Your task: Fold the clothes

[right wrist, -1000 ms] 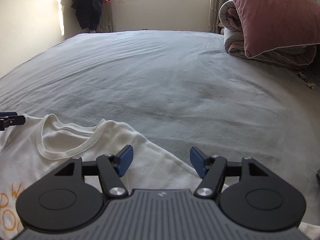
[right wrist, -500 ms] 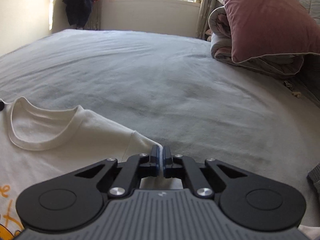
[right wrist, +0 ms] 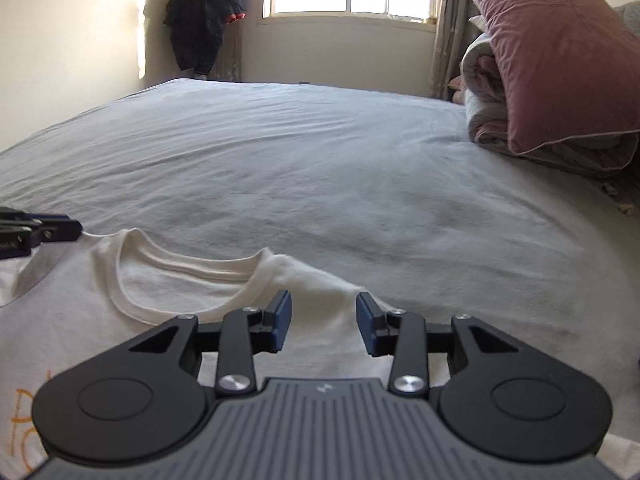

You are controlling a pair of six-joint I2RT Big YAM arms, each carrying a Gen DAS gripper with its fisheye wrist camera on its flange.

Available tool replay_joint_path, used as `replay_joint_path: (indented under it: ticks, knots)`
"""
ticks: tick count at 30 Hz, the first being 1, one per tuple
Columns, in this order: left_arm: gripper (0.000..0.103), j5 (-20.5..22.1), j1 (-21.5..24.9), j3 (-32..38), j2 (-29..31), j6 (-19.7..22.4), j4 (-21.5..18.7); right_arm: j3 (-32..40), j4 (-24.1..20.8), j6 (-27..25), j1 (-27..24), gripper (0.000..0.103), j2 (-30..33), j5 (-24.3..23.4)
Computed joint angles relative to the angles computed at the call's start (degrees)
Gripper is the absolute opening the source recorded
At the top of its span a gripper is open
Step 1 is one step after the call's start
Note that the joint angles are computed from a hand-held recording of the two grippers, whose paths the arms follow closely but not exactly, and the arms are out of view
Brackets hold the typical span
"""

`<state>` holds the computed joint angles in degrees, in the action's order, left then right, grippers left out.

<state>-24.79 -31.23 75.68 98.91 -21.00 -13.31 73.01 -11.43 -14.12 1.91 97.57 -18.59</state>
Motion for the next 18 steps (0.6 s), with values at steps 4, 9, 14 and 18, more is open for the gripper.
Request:
replay_joint_path:
  ticks: [4, 9, 14, 18]
  knots:
    - [0.017, -0.6, -0.1, 3.6, 4.9, 2.7, -3.1, 2.2, -1.9, -0.1, 1.9, 0.032, 3.2, 1.4]
    - [0.017, 0.0, 1.6, 4.9, 6.2, 0.9, -2.0, 5.6, -1.3, 2.1, 2.4, 0.028, 6.2, 2.1]
    - [0.017, 1.4, 2.6, 5.5, 7.1, -1.1, -1.1, 8.0, -0.9, 3.1, 2.8, 0.026, 8.2, 3.2]
    - [0.017, 0.9, 2.4, 6.3, 7.6, -0.6, -1.0, 8.7, -0.3, 4.3, 2.9, 0.025, 8.9, 3.3]
